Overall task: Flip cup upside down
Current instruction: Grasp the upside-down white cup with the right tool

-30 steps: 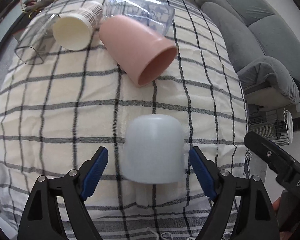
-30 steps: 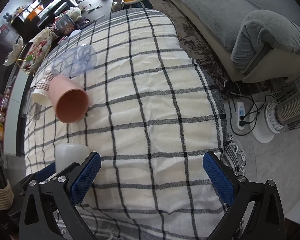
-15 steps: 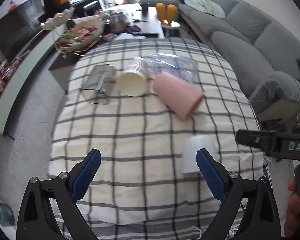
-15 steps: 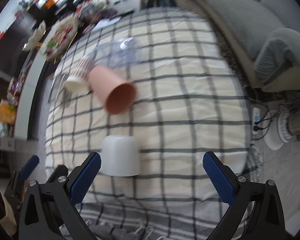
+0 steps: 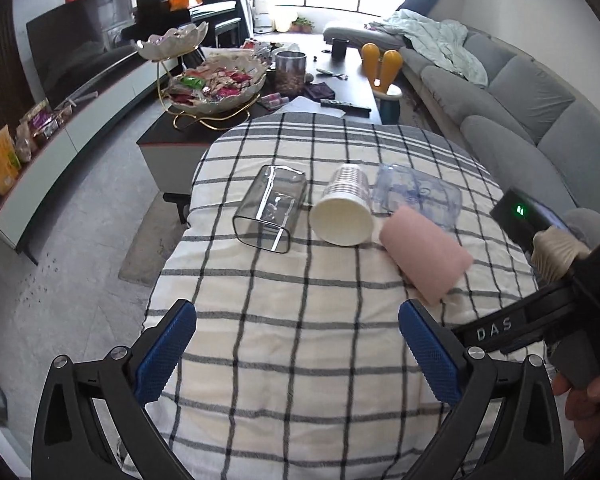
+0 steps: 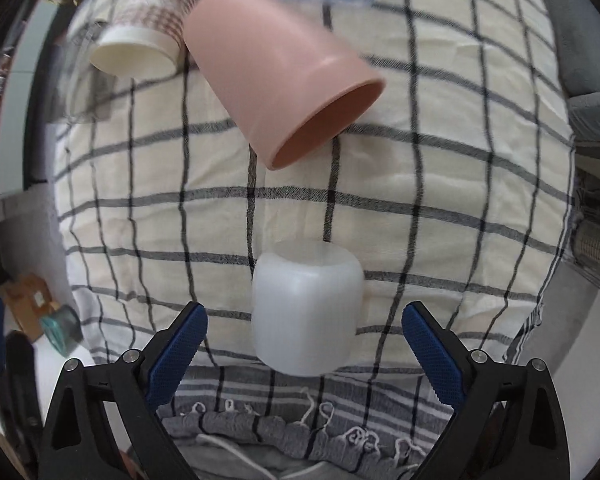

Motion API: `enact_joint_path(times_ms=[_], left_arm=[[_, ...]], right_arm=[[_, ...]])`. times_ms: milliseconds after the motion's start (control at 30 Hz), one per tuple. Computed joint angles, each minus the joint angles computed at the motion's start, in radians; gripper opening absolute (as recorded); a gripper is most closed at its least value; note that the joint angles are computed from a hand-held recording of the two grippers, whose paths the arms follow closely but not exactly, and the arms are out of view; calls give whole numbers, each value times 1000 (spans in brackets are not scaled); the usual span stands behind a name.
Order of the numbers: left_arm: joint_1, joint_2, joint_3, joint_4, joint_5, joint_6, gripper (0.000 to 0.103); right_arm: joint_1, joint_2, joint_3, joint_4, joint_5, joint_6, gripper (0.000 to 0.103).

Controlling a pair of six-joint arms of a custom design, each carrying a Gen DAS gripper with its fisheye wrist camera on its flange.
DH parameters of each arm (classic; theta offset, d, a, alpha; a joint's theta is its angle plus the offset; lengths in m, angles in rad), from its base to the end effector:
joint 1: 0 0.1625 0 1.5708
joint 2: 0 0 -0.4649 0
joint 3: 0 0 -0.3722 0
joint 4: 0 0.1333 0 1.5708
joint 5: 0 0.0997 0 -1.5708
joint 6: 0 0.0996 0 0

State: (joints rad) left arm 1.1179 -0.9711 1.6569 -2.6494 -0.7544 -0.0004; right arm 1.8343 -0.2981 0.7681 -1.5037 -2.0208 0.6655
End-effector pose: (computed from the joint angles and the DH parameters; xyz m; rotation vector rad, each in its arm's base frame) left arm -0.1075 -0.6913 0.2857 0.3293 2.3296 -0.6823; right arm 0.2994 -0.7644 0.0024 -0.3427 -2.4659 -0.3566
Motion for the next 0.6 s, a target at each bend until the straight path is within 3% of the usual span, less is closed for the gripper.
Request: enact_joint_path(times_ms=[367,600], left_arm=[[53,34,-69,40,-64,5,103],[65,42,-81,55,-83,-1,103]], right_arm=[[-33,124,-213,212,43,65,86],[-53,107,-148,187,61,97,69]])
